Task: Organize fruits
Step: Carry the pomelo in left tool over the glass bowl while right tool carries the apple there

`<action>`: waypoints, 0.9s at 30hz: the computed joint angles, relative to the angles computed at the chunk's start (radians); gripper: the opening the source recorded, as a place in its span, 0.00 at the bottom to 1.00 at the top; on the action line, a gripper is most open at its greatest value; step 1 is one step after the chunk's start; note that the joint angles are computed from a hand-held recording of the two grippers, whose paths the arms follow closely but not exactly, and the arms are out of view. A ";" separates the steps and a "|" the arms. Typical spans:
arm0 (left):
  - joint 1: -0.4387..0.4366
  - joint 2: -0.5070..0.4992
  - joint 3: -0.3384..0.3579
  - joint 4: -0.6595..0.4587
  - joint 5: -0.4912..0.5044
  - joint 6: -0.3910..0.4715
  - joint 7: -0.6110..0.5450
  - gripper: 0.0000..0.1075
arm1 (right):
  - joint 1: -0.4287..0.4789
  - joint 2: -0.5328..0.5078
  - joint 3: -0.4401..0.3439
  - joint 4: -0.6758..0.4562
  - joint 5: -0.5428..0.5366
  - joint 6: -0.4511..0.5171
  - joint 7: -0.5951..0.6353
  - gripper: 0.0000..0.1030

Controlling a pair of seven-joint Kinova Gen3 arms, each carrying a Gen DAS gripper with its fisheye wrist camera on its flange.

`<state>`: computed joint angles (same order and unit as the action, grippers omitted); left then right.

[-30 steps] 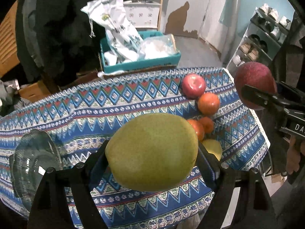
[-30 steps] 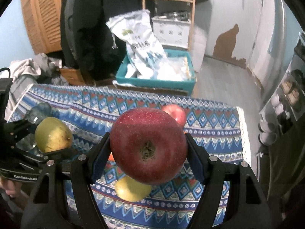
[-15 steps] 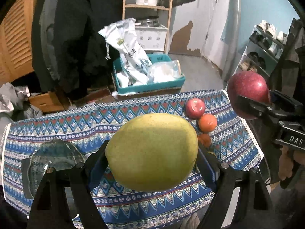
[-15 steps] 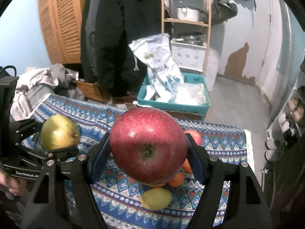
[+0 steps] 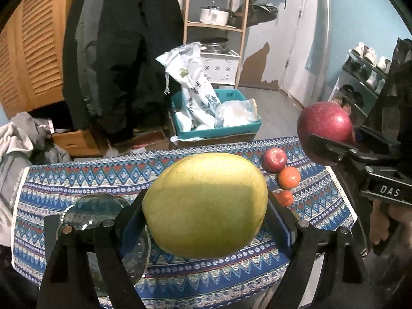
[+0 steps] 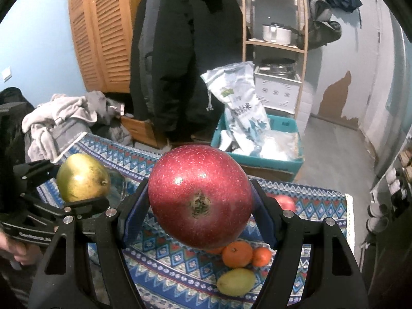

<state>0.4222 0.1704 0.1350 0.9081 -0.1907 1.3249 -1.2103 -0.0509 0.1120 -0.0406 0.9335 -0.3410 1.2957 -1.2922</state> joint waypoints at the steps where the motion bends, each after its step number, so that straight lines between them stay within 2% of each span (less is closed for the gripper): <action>1: -0.003 -0.006 -0.003 0.007 -0.001 -0.004 -0.001 0.80 | -0.006 0.005 -0.003 -0.007 0.004 0.001 -0.007 0.72; 16: -0.142 -0.095 -0.022 0.133 0.074 -0.045 -0.030 0.80 | -0.119 0.085 -0.057 -0.085 0.050 0.023 -0.065 0.72; 27: -0.259 -0.153 -0.052 0.251 0.125 -0.079 -0.049 0.80 | -0.232 0.199 -0.093 -0.187 0.079 0.053 -0.110 0.72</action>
